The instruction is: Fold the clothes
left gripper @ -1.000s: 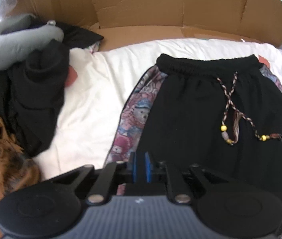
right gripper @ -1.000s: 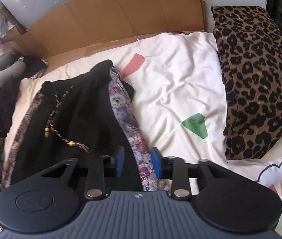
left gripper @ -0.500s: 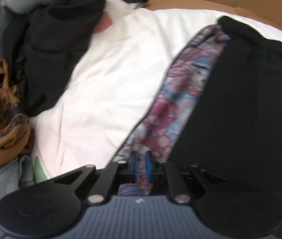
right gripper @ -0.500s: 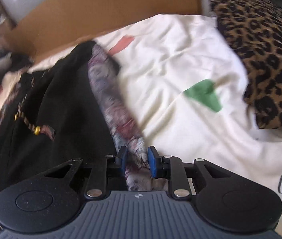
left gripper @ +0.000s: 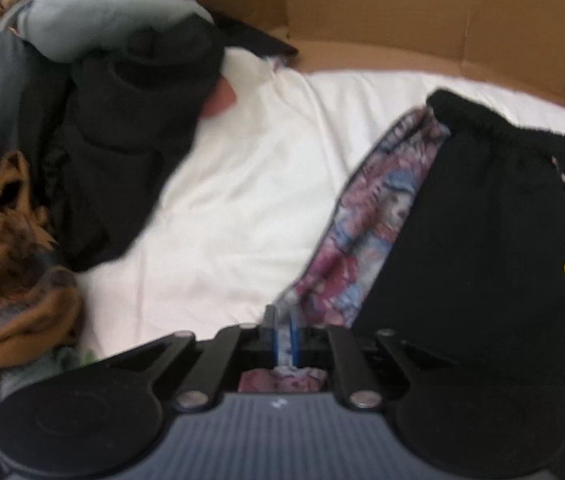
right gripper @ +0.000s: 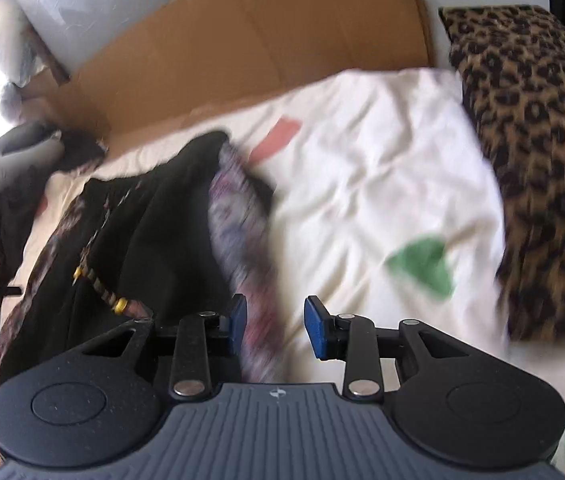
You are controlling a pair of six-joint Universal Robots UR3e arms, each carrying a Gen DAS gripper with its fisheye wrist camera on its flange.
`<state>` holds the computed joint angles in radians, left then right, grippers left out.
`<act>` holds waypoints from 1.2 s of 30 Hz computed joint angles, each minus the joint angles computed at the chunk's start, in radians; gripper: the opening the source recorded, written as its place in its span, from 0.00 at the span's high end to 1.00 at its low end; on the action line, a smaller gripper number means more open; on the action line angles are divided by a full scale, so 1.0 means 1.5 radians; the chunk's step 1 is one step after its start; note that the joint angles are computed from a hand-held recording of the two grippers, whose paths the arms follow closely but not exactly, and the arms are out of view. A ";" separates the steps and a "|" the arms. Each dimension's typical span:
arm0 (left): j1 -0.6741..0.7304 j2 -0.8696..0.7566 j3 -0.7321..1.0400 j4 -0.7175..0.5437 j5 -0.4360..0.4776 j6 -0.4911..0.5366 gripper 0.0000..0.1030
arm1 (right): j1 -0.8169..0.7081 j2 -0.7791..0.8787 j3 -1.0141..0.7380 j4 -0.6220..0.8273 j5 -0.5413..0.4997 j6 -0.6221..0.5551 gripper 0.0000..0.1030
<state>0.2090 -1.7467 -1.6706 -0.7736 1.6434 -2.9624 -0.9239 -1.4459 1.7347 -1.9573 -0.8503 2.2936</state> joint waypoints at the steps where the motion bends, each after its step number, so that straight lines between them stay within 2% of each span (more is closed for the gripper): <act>1: 0.010 0.005 -0.001 -0.002 -0.018 -0.001 0.92 | 0.008 0.031 -0.023 -0.021 -0.001 0.002 0.66; 3: 0.036 0.017 0.002 -0.014 -0.049 0.010 0.92 | 0.028 0.090 -0.072 -0.023 -0.014 0.007 0.78; 4: 0.043 0.013 0.007 -0.017 -0.054 0.015 0.92 | 0.037 0.115 -0.096 -0.013 -0.020 0.005 0.78; 8: 0.017 -0.040 0.010 0.029 -0.043 -0.002 0.92 | 0.063 0.125 -0.085 -0.025 -0.035 0.005 0.77; 12: 0.025 -0.027 -0.015 0.053 -0.062 -0.007 0.91 | 0.069 0.104 -0.060 -0.012 -0.019 -0.009 0.77; 19: 0.024 -0.010 -0.036 0.071 -0.058 0.009 0.89 | 0.078 0.071 -0.019 -0.009 -0.021 -0.030 0.76; 22: 0.024 -0.008 -0.039 0.072 -0.057 0.008 0.87 | 0.096 0.075 -0.016 -0.035 -0.045 -0.029 0.71; 23: 0.023 -0.009 -0.039 0.072 -0.055 0.009 0.87 | 0.104 0.077 -0.013 -0.051 -0.057 -0.026 0.67; 28: 0.015 -0.010 -0.044 0.085 -0.047 0.004 0.87 | 0.123 0.070 0.010 -0.096 -0.087 -0.035 0.68; 29: 0.010 -0.009 -0.045 0.095 -0.041 0.002 0.87 | 0.126 0.068 0.013 -0.100 -0.091 -0.042 0.78; 30: 0.006 -0.008 -0.046 0.105 -0.037 -0.001 0.87 | 0.127 0.072 0.004 -0.094 -0.096 -0.033 0.99; 34: -0.017 0.006 -0.032 0.115 -0.059 -0.014 0.87 | 0.120 0.090 -0.041 -0.045 -0.094 -0.013 1.00; 36: -0.033 0.010 -0.021 0.099 -0.087 -0.014 0.87 | 0.112 0.086 -0.045 -0.051 -0.096 -0.005 1.00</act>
<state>0.1596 -1.7310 -1.7027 -0.6258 1.5134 -2.9835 -0.7554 -1.3162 1.6675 -2.0331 -0.9939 2.2857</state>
